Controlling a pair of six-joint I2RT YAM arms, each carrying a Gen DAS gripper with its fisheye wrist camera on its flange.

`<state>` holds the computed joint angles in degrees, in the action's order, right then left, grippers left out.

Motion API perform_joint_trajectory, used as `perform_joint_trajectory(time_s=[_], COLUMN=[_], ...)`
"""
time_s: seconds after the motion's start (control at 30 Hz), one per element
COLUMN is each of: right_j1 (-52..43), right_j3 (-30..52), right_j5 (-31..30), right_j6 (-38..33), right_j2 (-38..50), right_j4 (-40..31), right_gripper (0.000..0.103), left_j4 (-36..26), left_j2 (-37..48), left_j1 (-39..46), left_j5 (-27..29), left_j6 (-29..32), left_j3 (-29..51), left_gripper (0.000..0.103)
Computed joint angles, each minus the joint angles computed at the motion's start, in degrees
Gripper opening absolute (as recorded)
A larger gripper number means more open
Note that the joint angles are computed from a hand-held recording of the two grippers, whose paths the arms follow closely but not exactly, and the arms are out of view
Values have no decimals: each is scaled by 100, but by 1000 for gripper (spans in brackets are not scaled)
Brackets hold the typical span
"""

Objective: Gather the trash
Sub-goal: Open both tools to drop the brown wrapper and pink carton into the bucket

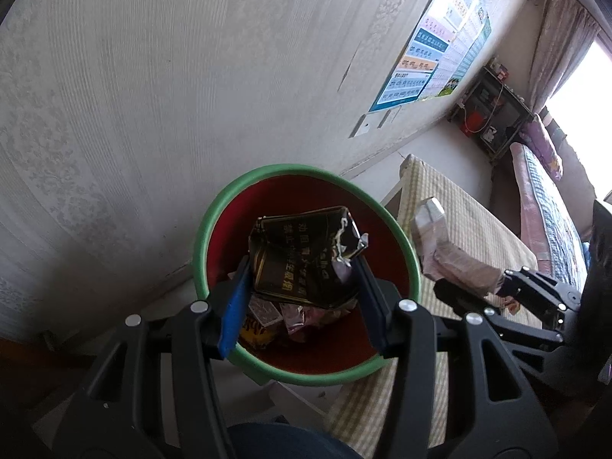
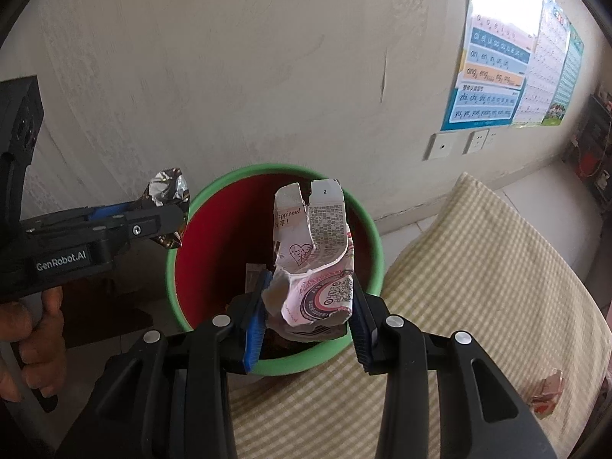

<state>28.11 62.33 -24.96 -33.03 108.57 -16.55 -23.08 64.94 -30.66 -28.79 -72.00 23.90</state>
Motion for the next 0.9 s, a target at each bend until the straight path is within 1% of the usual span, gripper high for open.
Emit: perform_joint_trajectory(time_s=[0.17, 0.27, 0.3, 0.33, 0.37, 0.4, 0.43, 0.47, 0.5, 0.57, 0.6, 0.63, 0.7, 0.77, 0.9], right_j1=[133, 202, 206, 221, 229, 226, 228, 223, 202, 170, 146, 132, 64, -2, -228], right_j3=[105, 128, 212, 210, 194, 176, 169, 160, 126, 101, 56, 14, -93, -174, -286], right_j5=[99, 125, 118, 135, 148, 148, 160, 162, 149, 133, 127, 126, 97, 70, -39], right_j6=[25, 23, 9, 9, 5, -6, -18, -19, -15, -22, -24, -18, -38, -52, -138], right_j2=[266, 332, 400, 417, 431, 438, 448, 448, 433, 397, 354, 313, 187, 89, -77], right_j4=[64, 66, 21, 34, 64, 78, 79, 87, 115, 106, 137, 175, 203, 208, 147], right_gripper=[37, 38, 39, 46, 49, 51, 58, 64, 66, 79, 82, 86, 88, 94, 95], left_j4=[509, 640, 658, 639, 625, 637, 649, 662, 661, 587, 538, 453, 273, 197, -81], left_j2=[118, 67, 38, -51, -139, -204, -268, -313, -326, -301, -250, -211, -170, -126, 94], left_j1=[309, 443, 469, 461, 455, 478, 478, 470, 464, 382, 355, 279, 112, 47, -258], left_j5=[248, 319, 323, 277, 227, 221, 206, 200, 208, 145, 87, 1, -142, -173, -322], left_j6=[307, 415, 420, 379, 341, 344, 318, 297, 285, 193, 154, 67, -133, -234, -555], left_j3=[-169, -246, -264, -302, -338, -374, -409, -436, -441, -404, -352, -306, -214, -146, 123], left_gripper=[50, 51, 58, 64, 68, 76, 82, 84, 85, 92, 95, 97, 97, 97, 97])
